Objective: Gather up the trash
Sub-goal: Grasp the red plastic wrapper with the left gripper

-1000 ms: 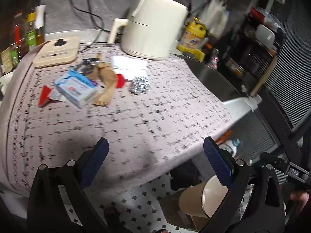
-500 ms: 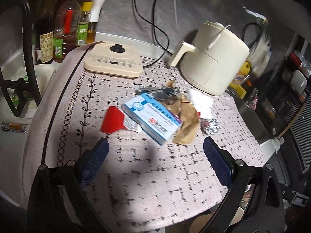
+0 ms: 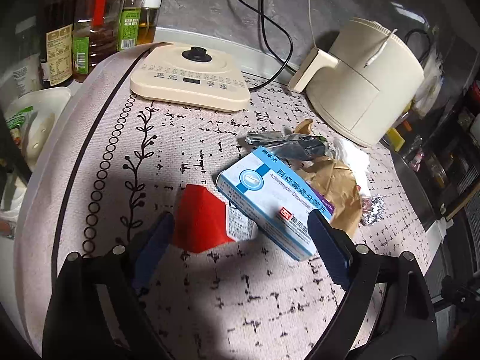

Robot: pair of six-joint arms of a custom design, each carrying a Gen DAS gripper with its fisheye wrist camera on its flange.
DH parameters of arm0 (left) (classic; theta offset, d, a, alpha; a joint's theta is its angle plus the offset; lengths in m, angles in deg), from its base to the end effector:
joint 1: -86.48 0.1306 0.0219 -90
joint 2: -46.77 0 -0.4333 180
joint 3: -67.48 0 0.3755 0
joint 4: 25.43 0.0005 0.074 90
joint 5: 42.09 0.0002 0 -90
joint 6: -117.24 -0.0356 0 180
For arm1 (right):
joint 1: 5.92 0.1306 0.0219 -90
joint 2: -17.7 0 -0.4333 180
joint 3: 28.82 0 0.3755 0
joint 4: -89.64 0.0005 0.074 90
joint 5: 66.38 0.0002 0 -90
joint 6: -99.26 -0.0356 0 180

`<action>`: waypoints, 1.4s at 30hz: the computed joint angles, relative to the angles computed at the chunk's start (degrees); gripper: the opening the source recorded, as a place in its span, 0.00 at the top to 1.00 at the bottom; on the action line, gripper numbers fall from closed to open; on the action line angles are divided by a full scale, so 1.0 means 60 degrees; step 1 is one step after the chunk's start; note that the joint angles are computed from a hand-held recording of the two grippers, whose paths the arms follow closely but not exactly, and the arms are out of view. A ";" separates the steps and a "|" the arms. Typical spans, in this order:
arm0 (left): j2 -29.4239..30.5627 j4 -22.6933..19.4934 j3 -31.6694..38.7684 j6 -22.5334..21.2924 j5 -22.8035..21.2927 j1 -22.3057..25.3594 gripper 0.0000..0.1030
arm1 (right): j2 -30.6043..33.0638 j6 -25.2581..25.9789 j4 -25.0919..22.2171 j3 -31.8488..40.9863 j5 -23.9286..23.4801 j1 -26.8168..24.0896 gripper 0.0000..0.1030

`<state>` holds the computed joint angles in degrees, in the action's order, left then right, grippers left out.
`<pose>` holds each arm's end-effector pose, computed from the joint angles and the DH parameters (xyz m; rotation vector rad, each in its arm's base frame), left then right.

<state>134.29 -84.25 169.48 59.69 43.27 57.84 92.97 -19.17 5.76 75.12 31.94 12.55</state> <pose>0.3916 -0.2111 0.5807 -0.1198 2.3795 -0.4265 0.2895 0.0907 0.6400 0.2765 2.5105 0.1463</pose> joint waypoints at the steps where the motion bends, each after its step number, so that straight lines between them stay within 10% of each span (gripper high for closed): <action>1: 0.0086 -0.0036 0.0050 0.0007 0.0007 0.0011 0.17 | 0.0035 0.0011 -0.0037 0.0041 0.0046 -0.0018 0.08; 9: 0.0539 -0.0243 0.0379 -0.0169 -0.0494 -0.0271 0.32 | 0.0067 0.0121 -0.0300 0.0096 0.0202 -0.0263 0.08; 15: 0.0371 0.0063 0.0291 -0.0079 -0.0293 -0.0465 0.83 | 0.0165 0.0420 -0.0394 0.0043 0.0019 -0.0216 0.08; 42: -0.2279 0.0451 -0.1629 0.1256 -0.1215 -0.0566 0.86 | 0.0694 0.1501 0.0574 0.0120 -0.1186 0.0752 0.17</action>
<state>120.61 -81.54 159.70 67.23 35.98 54.44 97.14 -10.17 9.20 75.84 24.82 17.07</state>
